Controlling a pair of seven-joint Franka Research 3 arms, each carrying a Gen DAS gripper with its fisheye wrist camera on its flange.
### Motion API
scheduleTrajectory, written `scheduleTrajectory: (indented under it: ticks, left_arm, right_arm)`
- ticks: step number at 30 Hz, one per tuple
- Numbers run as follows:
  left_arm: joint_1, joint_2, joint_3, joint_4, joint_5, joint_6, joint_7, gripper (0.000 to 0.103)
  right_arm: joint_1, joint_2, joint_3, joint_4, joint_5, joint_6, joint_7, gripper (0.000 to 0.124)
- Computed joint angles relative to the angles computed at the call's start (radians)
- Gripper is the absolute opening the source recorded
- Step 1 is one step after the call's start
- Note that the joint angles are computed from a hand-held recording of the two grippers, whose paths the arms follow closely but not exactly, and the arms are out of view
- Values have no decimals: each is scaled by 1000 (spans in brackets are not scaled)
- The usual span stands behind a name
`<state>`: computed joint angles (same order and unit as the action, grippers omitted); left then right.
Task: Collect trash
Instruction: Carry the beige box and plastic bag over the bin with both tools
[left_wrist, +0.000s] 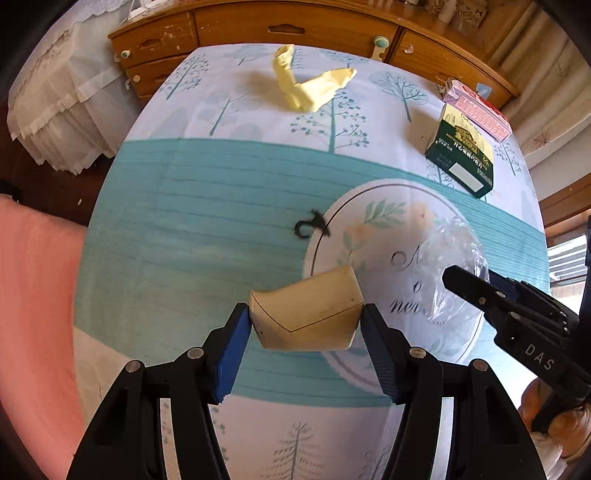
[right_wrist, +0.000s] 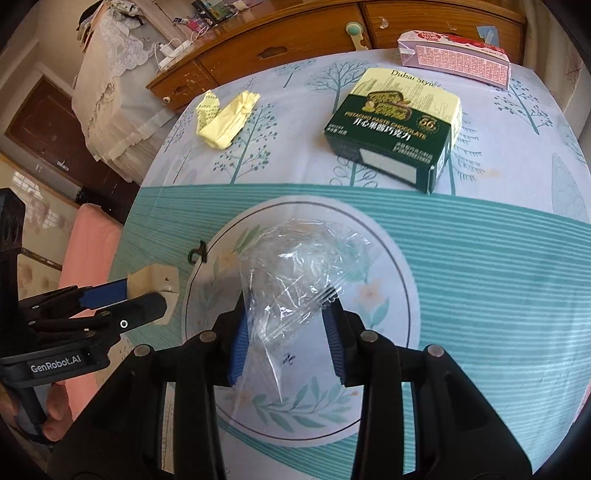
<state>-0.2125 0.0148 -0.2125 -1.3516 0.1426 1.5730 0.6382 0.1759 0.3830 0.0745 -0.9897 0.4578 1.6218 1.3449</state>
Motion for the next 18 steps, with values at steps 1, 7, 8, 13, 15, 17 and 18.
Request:
scheduleTrajectory:
  ticks: [1, 7, 8, 13, 15, 17, 18]
  left_arm:
    - [3, -63, 3, -77, -19, 18, -15, 61]
    - [-5, -369, 0, -385, -76, 70, -76, 61]
    - [-9, -416, 0, -426, -82, 76, -81, 61]
    - [-55, -663, -17, -606, -117, 75, -109, 61]
    - [-84, -757, -27, -664, -136, 62, -119, 61]
    - [-118, -834, -39, -711, -158, 47, -127, 61]
    - [-137, -873, -47, -736, -172, 39, -133, 61]
  right_arm:
    - [2, -35, 2, -48, 2, 9, -8, 33]
    - [42, -266, 4, -324, 17, 87, -52, 33]
    - [50, -304, 4, -365, 16, 94, -56, 33]
    - [91, -536, 6, -606, 7, 126, -51, 33]
    - [104, -648, 10, -711, 4, 132, -29, 33]
    - [118, -769, 18, -815, 0, 132, 0, 33]
    - [124, -830, 24, -864, -3, 129, 13, 33]
